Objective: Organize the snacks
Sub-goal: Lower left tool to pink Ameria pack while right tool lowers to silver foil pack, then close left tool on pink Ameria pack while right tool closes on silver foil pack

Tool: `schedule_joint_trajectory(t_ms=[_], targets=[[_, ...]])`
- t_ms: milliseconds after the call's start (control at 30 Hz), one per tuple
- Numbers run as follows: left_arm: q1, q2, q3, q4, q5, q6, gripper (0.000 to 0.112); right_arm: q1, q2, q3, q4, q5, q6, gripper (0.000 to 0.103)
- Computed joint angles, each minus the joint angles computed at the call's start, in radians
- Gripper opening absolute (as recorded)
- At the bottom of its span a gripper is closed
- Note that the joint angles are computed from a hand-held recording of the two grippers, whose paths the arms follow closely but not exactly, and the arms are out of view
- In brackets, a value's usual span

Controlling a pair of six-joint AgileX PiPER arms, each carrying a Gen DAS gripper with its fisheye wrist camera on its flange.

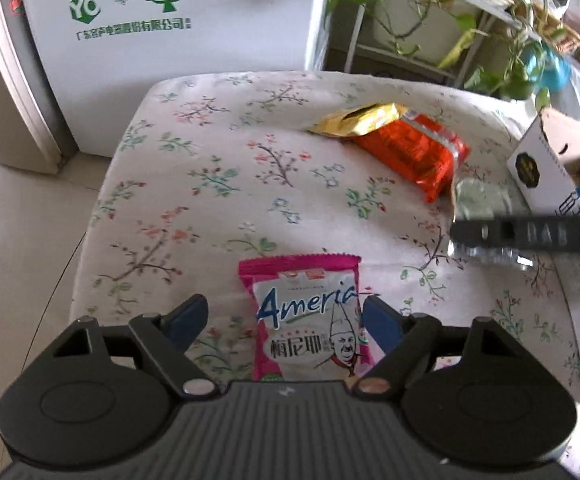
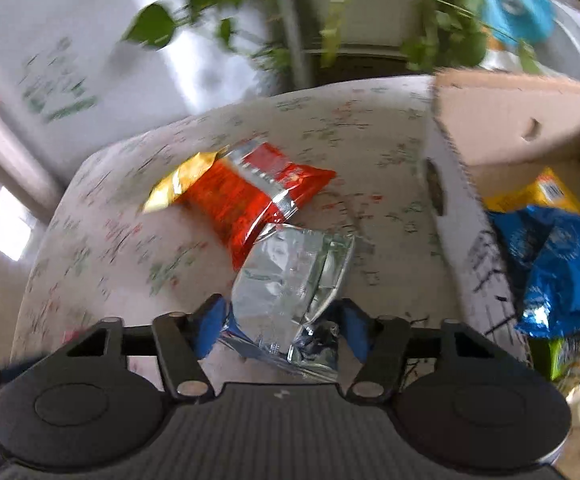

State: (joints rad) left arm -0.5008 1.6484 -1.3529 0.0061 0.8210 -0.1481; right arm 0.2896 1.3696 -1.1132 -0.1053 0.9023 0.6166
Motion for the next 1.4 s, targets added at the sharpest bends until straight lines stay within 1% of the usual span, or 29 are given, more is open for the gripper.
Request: schedule_joint_trajectory(t_ms=[67,100,133,167,200,267,333,367,467,533,600,700,867,933,1033,1067,1133,1167,1200,1267,1367,1400], targets=[[0.025,-0.011,-0.002,-0.036,0.019,0.044,0.085,0.0,-0.002,-0.012,0.036,0.026,-0.084,0.068],[0.029,-0.014,0.0,-0.037,0.025,0.049,0.086,0.01,-0.001,-0.017,0.032,0.038,-0.1,0.069],[0.027,-0.016,0.003,-0.027,0.028,0.041,0.087,0.024,0.002,-0.021,0.006,0.04,-0.076,0.07],[0.024,-0.016,0.005,-0.022,0.029,0.039,0.087,0.025,0.003,-0.022,-0.002,0.037,-0.053,0.074],[0.019,-0.012,0.005,-0.023,0.03,0.046,0.087,0.015,0.003,-0.02,0.014,0.023,-0.042,0.079],[0.005,-0.005,0.005,-0.009,0.027,0.045,0.09,-0.017,-0.001,-0.008,0.066,-0.011,-0.019,0.084],[-0.025,0.003,0.013,0.039,0.004,0.021,0.091,-0.024,0.006,-0.006,0.081,-0.023,0.02,0.088],[-0.045,0.012,0.012,0.078,-0.002,0.001,0.092,-0.012,0.011,-0.004,0.065,-0.027,0.039,0.089],[-0.078,0.022,0.026,0.164,-0.031,-0.078,0.101,0.042,0.035,-0.005,-0.02,-0.018,0.113,0.09],[-0.069,0.032,0.024,0.154,-0.04,-0.095,0.103,0.065,0.046,0.003,-0.076,-0.031,0.162,0.093],[-0.063,0.035,0.027,0.141,-0.05,-0.105,0.103,0.085,0.059,-0.005,-0.116,-0.019,0.185,0.095],[-0.061,0.031,0.035,0.134,-0.059,-0.104,0.103,0.109,0.078,-0.013,-0.171,0.004,0.208,0.095],[-0.065,0.035,0.027,0.139,-0.049,-0.113,0.103,0.142,0.087,-0.007,-0.244,0.022,0.236,0.095],[-0.068,0.037,0.02,0.142,-0.038,-0.115,0.103,0.161,0.091,-0.007,-0.281,0.032,0.259,0.091],[-0.066,0.042,0.008,0.137,-0.023,-0.112,0.102,0.171,0.087,-0.005,-0.308,0.037,0.262,0.078],[-0.065,0.041,0.009,0.132,-0.024,-0.108,0.1,0.171,0.085,-0.007,-0.31,0.038,0.261,0.069],[-0.062,0.03,0.02,0.117,-0.04,-0.088,0.092,0.153,0.076,-0.01,-0.272,0.033,0.231,0.067],[-0.062,0.024,0.023,0.109,-0.047,-0.074,0.085,0.149,0.073,-0.01,-0.255,0.029,0.219,0.066],[-0.065,0.017,0.029,0.112,-0.054,-0.072,0.074,0.152,0.071,-0.011,-0.248,0.031,0.214,0.066],[-0.059,0.004,0.039,0.078,-0.073,-0.038,0.06,0.161,0.066,-0.017,-0.232,0.037,0.201,0.066],[-0.049,-0.003,0.046,0.074,-0.083,-0.05,0.052,0.166,0.046,-0.021,-0.198,0.038,0.182,0.066],[-0.044,-0.005,0.047,0.067,-0.082,-0.05,0.052,0.168,0.039,-0.023,-0.193,0.041,0.177,0.066]])
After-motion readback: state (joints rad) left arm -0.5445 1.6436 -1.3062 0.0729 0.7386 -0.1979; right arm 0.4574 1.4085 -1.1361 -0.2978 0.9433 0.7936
